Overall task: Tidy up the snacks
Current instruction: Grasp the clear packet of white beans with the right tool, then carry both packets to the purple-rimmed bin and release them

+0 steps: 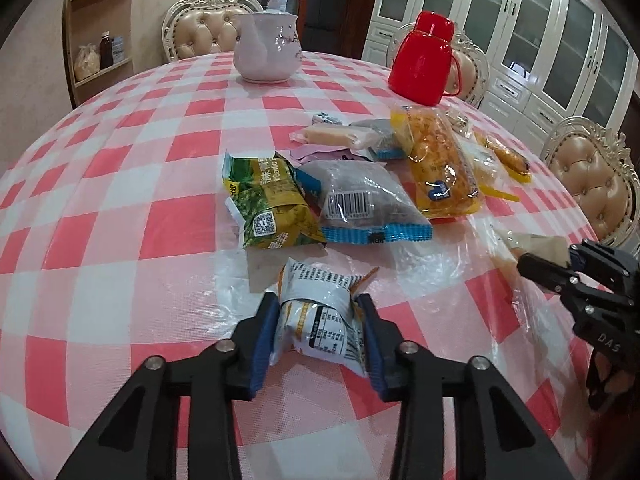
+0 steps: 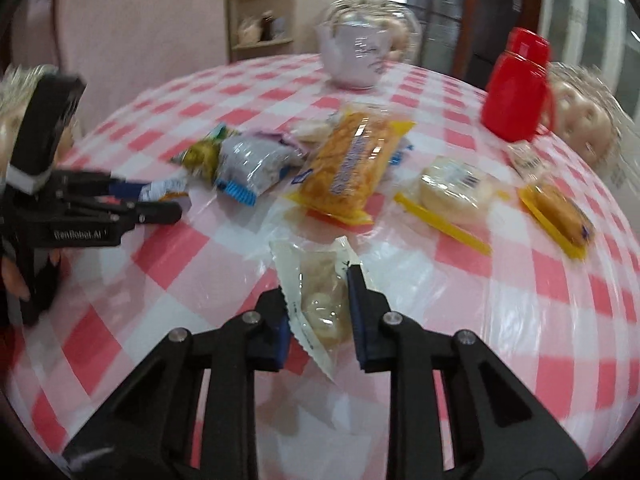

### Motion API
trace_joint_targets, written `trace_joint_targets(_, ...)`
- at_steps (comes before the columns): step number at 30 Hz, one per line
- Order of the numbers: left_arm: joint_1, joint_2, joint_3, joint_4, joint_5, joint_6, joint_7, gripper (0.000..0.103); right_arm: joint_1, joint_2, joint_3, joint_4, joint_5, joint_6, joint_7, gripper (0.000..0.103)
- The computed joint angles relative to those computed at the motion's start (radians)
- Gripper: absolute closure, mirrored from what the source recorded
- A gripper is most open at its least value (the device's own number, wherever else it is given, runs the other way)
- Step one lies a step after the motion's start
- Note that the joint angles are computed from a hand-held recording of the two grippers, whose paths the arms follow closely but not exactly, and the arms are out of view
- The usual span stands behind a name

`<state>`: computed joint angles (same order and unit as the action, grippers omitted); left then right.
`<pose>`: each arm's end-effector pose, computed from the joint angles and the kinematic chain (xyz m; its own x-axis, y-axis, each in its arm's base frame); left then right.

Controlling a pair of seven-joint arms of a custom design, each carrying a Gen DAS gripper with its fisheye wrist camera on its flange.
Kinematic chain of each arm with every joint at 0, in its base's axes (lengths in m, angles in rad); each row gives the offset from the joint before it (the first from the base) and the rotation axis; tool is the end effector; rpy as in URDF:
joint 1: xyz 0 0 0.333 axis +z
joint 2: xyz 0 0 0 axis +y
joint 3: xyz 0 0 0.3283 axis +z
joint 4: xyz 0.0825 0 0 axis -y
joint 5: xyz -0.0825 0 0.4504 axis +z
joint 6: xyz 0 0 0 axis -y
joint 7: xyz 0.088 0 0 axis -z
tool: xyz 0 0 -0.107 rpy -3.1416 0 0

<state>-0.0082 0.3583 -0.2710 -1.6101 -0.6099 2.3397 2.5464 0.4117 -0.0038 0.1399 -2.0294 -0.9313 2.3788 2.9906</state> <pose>0.7347 -0.1948 0.4575 -0.7893 -0.5934 0.1578 -0.5453 0.5594 -0.6242 0.5524 0.3302 0.4716 -0.2895 -0.9568 0.0257 -0.6639 0.1814 -0.7255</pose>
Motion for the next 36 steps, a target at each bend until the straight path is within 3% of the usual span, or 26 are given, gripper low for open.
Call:
trace_joint_targets(6, 0.005, -0.025, -0.008, -0.035, -0.031, 0.049, 0.036, 0.066, -0.008, -0.055, 0.017, -0.049, -0.173, 0.056, 0.336, 0.076)
trace_joint_targets(10, -0.001, -0.04, -0.001, -0.058, -0.039, 0.085, 0.027, 0.066, -0.015, -0.049, 0.029, -0.048, -0.268, 0.116, 0.485, 0.076)
trace_joint_targets(17, -0.001, -0.136, 0.003, -0.187, -0.104, 0.197, 0.059, 0.066, 0.013, 0.009, 0.021, 0.009, -0.276, 0.144, 0.445, 0.076)
trace_joint_targets(24, -0.007, -0.227, 0.035, -0.281, -0.216, 0.254, 0.104, 0.066, 0.032, 0.027, 0.009, 0.028, -0.301, 0.171, 0.449, 0.076)
trace_joint_targets(30, -0.024, -0.299, 0.078, -0.365, -0.21, 0.306, 0.129, 0.065, 0.046, 0.049, -0.001, 0.049, -0.307, 0.215, 0.442, 0.076)
trace_joint_targets(36, -0.021, -0.339, 0.123, -0.401, -0.195, 0.304, 0.122, 0.065, 0.056, 0.071, -0.012, 0.071, -0.323, 0.269, 0.456, 0.076)
